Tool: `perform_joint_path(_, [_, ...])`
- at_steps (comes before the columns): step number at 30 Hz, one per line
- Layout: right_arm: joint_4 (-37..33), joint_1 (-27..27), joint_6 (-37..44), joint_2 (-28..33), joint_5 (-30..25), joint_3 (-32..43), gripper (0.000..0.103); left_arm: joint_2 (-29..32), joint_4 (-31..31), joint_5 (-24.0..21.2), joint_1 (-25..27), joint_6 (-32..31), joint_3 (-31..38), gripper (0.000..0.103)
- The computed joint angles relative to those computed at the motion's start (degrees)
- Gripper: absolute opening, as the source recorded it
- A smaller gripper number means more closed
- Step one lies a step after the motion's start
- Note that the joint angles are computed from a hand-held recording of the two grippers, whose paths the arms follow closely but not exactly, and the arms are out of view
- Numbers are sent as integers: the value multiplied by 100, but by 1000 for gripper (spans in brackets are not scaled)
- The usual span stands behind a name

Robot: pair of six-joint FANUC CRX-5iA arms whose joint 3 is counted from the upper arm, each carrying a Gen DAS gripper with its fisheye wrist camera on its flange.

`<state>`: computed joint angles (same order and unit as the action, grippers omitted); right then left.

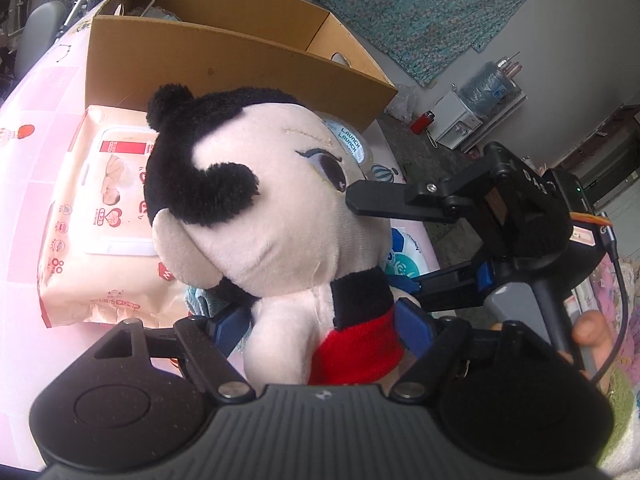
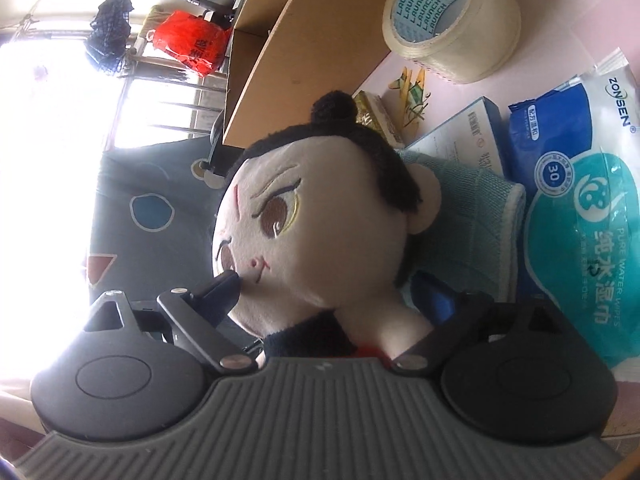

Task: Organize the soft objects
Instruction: 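Grasp the blue-and-white wet-wipes pack with the right gripper while the left holds the doll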

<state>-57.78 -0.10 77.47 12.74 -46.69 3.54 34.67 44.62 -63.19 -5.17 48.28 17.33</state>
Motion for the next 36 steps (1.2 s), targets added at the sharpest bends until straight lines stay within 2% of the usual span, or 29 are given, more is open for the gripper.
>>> perform_joint_path(4, [-427, -141, 331, 108, -61, -18, 86, 21, 96, 207, -19, 400, -76, 83])
perform_joint_path(8, [-336, -75, 367, 138, -14, 34, 84, -31, 358, 466, 16, 793, -295, 84])
perform_joint_path(10, [-361, -82, 407, 147, -52, 41, 83, 0, 484, 517, 29, 957, -332, 83])
perform_joint_path(12, [-394, -99, 432, 133, -76, 23, 83, 42, 470, 572, 16, 1125, -301, 77])
perform_joint_path(17, [-438, -145, 338, 55, -85, -19, 81, -164, 439, 823, -89, 763, -505, 71])
perform_joint_path(22, [-446, -184, 547, -164, -205, -141, 81, -305, 694, 706, -67, 269, -701, 74])
perform_joint_path(26, [-88, -45, 360, -126, -159, -114, 81, -37, 211, 305, -53, 619, -294, 77])
perform_joint_path(29, [317, 122, 184, -150, -73, -83, 80, 83, 123, 195, -62, 906, -166, 73])
perform_joint_path(36, [-48, -119, 883, -420, -222, 18, 80, -184, 1111, 497, 47, 544, -813, 68])
